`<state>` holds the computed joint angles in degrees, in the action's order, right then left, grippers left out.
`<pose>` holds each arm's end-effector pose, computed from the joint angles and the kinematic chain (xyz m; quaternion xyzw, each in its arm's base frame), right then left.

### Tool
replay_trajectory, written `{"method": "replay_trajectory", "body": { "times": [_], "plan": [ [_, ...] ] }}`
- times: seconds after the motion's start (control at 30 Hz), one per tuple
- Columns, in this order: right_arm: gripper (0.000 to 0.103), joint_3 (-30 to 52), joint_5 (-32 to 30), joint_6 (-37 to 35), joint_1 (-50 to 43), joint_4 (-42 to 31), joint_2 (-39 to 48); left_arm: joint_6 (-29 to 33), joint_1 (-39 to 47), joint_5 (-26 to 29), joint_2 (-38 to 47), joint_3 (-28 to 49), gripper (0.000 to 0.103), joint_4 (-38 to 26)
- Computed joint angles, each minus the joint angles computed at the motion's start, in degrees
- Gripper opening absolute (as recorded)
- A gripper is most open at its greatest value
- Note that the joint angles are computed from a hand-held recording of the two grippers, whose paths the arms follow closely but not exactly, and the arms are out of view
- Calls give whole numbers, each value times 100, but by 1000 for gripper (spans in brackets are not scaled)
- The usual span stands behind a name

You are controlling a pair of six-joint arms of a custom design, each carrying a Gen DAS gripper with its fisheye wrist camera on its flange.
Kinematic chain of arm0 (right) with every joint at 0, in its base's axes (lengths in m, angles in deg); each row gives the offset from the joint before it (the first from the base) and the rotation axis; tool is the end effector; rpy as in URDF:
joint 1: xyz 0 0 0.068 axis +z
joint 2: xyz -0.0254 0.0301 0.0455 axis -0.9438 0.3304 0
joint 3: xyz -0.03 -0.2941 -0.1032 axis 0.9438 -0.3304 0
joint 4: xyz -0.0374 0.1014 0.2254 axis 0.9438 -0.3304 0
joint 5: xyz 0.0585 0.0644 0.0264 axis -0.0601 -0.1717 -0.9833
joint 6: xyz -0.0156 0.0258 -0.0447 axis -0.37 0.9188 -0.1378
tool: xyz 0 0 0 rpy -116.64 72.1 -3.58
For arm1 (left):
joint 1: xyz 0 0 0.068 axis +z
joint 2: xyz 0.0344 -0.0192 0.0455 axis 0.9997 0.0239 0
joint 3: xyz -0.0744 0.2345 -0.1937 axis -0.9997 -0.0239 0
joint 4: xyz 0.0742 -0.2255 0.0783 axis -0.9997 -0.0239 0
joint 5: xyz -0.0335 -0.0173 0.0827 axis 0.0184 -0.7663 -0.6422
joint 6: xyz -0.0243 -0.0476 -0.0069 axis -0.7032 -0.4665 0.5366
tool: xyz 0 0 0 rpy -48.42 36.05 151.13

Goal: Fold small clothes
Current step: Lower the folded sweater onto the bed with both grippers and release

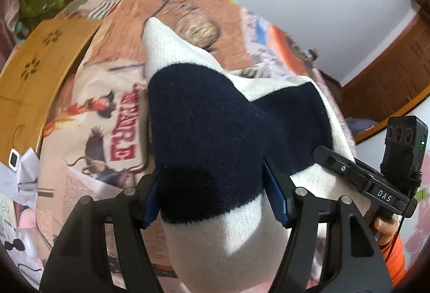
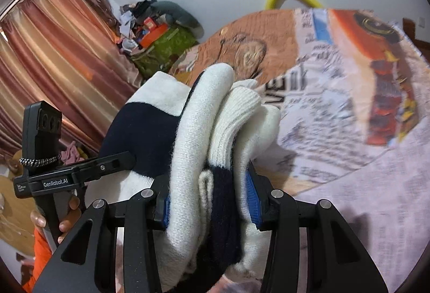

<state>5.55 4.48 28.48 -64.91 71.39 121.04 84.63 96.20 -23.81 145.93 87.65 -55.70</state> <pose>0.3033 0.0519 0.1571 -0.0971 0.9050 0.3235 0.2585 0.3390 0.0318 0.1580 -0.0340 0.9571 -0.1721 0.2307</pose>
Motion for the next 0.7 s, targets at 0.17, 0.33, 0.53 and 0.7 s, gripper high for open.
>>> {"method": "replay_trajectory", "body": {
  "times": [0.17,0.33,0.53,0.7],
  "plan": [
    [41,121,433,32,305,313,700,50,249,-27,1122,144,71,390],
    [50,115,618,-447,255,333,813,55,530,442,1158,-216,77,902],
    [56,-254,1463,-959,591,387,-288,179,258,-612,-63,-952,76,1492],
    [56,-214,1466,-1058,799,389,-963,300,204,-726,-825,-1245,76,1703]
  ]
}}
